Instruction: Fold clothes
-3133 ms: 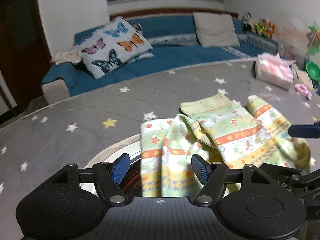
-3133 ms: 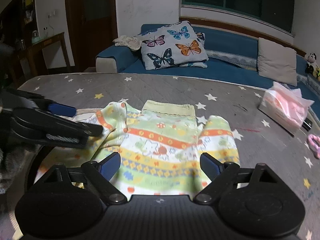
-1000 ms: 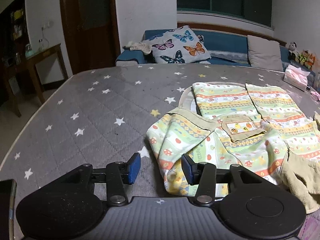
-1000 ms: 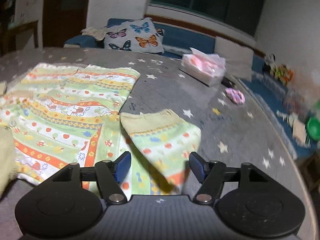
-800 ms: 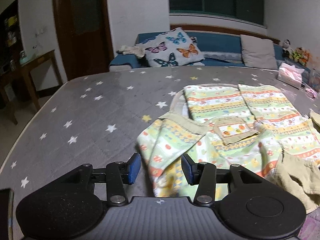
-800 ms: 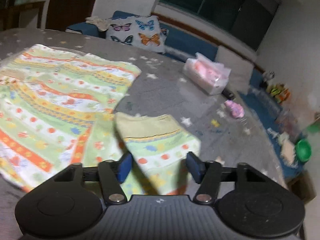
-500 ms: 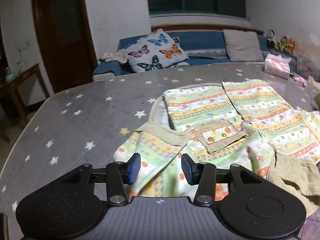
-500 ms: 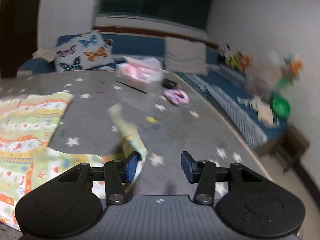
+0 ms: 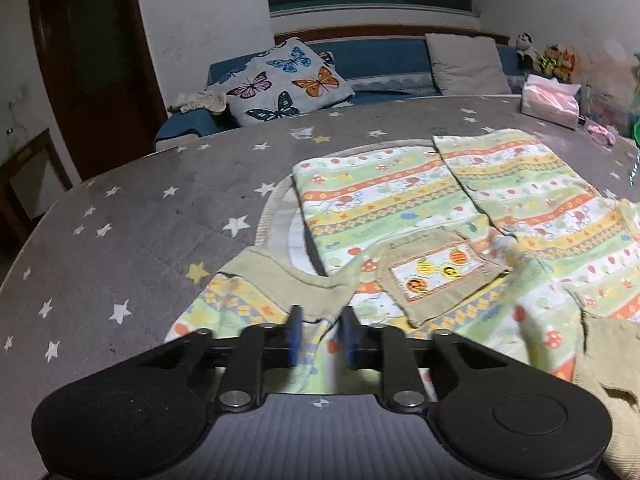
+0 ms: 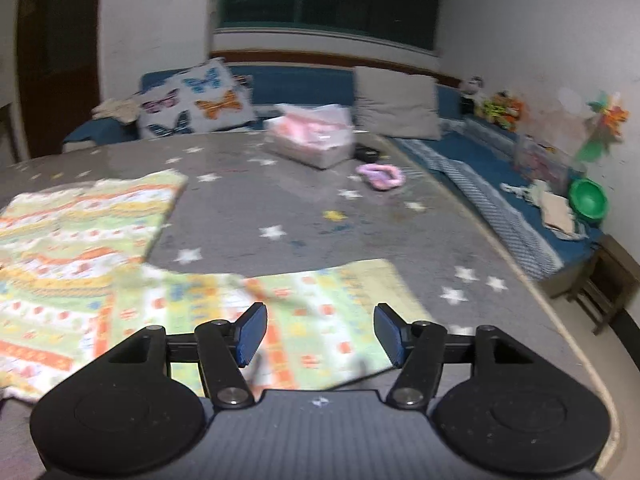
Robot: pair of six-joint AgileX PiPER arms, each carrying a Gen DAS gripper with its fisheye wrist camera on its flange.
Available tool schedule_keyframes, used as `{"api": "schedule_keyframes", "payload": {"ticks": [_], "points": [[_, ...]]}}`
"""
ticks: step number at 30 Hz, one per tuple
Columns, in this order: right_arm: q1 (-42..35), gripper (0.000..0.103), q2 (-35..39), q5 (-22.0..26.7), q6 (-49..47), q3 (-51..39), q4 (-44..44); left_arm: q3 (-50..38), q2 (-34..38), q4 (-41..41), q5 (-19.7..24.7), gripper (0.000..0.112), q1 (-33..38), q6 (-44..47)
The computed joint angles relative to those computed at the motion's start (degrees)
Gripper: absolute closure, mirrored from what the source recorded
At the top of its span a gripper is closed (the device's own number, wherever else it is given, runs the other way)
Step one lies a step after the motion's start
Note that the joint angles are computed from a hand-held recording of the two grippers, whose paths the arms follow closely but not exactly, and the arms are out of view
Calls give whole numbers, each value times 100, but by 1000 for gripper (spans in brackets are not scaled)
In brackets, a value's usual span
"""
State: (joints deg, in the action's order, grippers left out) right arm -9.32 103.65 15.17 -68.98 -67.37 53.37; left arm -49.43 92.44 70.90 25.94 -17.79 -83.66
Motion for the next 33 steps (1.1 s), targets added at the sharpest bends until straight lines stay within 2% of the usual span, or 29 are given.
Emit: {"api": "schedule_keyframes", "payload": {"ticks": [2, 8, 12, 15, 18, 25, 29, 33], "points": [[138, 42, -10, 78, -23, 23, -30, 167, -167, 209, -16, 107, 84, -343], [446, 42, 14, 179, 12, 97, -129, 802, -1103, 784, 368, 108, 441, -1582], [546, 42, -4, 209, 16, 177, -117, 1266, -1813, 666, 759, 108, 785, -1888], [561, 41, 28, 258, -33, 205, -75, 1613, -2166, 453, 728, 108, 1151, -1929], [595, 41, 80, 258, 209, 189, -317, 1832, -2212, 206, 592, 108, 1457, -1776], [591, 39, 96, 264, 320, 184, -406, 2214, -2300, 145, 689, 108, 1383, -2047], [588, 37, 105, 268, 379, 182, -453, 2148, -2230, -6, 862, 108, 1302, -1870], [573, 35, 90, 306, 397, 174, -473, 1985, -2005, -55, 1075, 101, 1281, -1860]]}}
